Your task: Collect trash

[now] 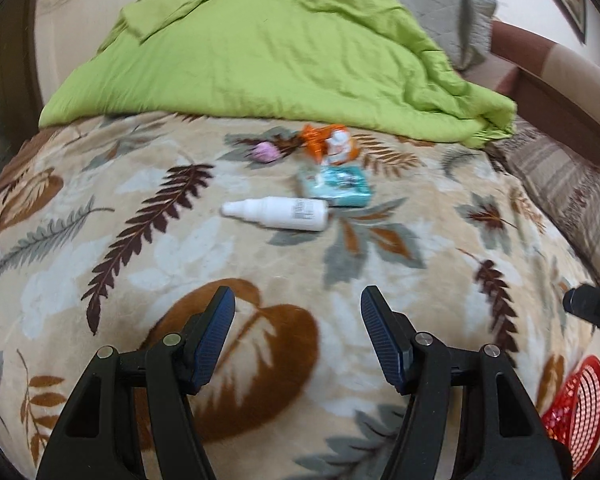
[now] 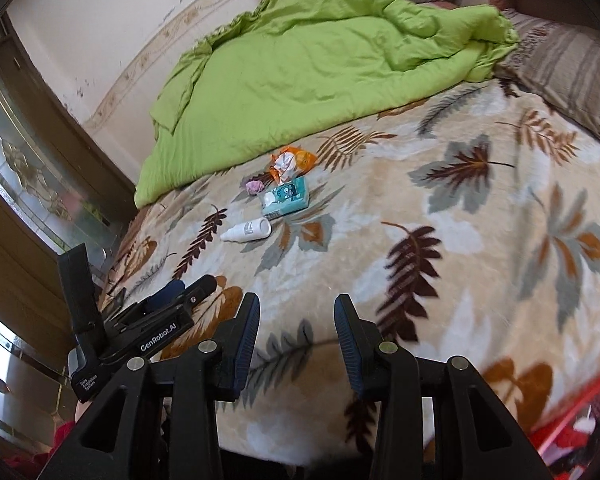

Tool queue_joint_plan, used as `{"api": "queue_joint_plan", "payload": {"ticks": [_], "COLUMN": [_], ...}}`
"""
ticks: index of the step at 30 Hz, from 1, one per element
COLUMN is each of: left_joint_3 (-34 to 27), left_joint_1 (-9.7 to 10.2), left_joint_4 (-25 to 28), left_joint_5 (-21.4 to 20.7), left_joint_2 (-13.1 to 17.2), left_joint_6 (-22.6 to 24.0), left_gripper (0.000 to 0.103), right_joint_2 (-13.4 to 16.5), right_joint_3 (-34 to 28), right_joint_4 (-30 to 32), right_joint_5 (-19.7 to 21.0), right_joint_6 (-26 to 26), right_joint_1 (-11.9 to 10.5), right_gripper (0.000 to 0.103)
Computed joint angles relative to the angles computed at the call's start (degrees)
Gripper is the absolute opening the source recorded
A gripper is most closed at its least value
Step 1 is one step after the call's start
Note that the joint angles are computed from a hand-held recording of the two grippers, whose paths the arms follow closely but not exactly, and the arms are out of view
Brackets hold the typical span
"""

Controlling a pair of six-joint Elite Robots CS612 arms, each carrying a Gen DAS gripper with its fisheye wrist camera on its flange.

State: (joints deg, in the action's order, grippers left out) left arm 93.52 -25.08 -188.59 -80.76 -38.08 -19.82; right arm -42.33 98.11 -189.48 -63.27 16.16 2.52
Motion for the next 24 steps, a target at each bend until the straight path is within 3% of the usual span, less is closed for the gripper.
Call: {"api": "queue_joint_plan", "payload": {"ticks": [8, 18, 21, 24], "left_joint_3": [-3.5, -5.4, -5.5, -4.9], "left_joint_1": [1.93, 3.56, 3.89, 4.24], "left_joint_4": [3.2, 6.9, 7.1, 5.9], "left_joint_5": [4.1, 2.4, 2.3, 3.1], "left_joint_2": [2.6, 3.4, 3.4, 3.1], "left_joint_6": [-6.7, -12.6, -13.9, -16.6], "left_gripper": [0.064, 0.064, 0.064, 0.064], "right_joint_2": [6.3, 21.3, 25.8, 26.0], "right_joint_3": [-14.2, -44.8, -53.5, -53.7], "right_joint_4": [11.8, 32.2, 40.3, 42.8], "right_joint_5": [-1.5, -4.1, -1.3, 1.5], "right_joint_6": [-4.6, -8.9, -9.3, -9.6], "right_joint_1": [2.2, 4.5, 4.2, 3.9], "right_gripper": [0.044, 0.045, 0.045, 0.047]}}
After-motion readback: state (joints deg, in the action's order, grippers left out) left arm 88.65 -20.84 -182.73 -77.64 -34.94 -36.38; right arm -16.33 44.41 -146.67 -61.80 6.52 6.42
